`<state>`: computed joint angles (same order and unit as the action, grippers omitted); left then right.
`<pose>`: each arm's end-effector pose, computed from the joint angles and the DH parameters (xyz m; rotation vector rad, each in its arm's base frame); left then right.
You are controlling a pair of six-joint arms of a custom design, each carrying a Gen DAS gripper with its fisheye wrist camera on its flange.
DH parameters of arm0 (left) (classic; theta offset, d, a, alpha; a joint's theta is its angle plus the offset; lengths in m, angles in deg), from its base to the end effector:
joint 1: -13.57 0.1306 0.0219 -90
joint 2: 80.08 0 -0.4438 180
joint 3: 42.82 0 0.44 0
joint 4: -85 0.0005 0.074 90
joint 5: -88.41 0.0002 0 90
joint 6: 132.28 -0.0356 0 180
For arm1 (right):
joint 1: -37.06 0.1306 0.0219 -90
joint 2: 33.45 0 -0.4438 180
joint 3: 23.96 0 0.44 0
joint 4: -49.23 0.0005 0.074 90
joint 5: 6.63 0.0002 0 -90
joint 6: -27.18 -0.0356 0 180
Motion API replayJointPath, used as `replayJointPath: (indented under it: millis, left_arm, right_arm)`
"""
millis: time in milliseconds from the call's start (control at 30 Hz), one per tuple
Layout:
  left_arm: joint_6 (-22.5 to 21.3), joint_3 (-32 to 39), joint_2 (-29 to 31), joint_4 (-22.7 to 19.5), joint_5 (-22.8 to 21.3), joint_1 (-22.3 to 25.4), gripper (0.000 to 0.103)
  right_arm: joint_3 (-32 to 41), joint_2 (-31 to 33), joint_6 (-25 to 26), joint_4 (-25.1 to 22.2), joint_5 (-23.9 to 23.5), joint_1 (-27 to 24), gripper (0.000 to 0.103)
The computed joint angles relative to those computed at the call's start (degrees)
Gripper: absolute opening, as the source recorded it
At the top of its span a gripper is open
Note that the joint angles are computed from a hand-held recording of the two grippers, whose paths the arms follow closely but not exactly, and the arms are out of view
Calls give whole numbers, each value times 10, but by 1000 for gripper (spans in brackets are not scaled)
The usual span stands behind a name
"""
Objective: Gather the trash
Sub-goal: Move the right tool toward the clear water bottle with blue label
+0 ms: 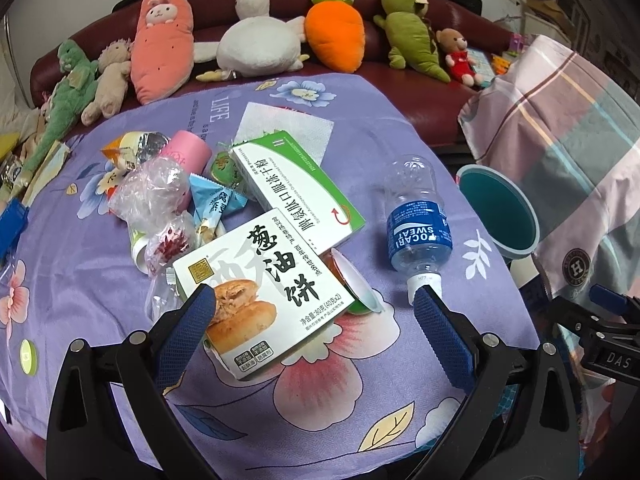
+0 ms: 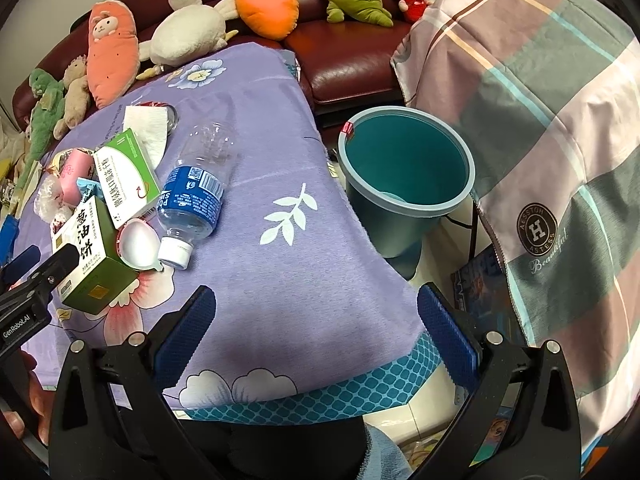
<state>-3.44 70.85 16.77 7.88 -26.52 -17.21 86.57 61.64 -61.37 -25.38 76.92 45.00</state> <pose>0.4787 -0.2682 0.6061 -0.3187 2.4588 0.0746 0.5356 0.0782 0.5958 -0.2535 2.5925 0.1872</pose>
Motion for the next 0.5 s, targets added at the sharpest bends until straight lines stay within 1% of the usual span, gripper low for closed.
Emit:
replayJointPath:
  millis: [300,400,500]
  left_arm:
    - [5,-2,3,-5,8,4,99]
    - [3,2,5,-10,7,4,99]
    - [0,4,7,-13,7,5,99]
  right_arm:
    - [4,4,3,3,-5,-5,97]
    - [0,2,12,11,-14,-4,97]
    - [-10,-5,36,31,-14,0,97]
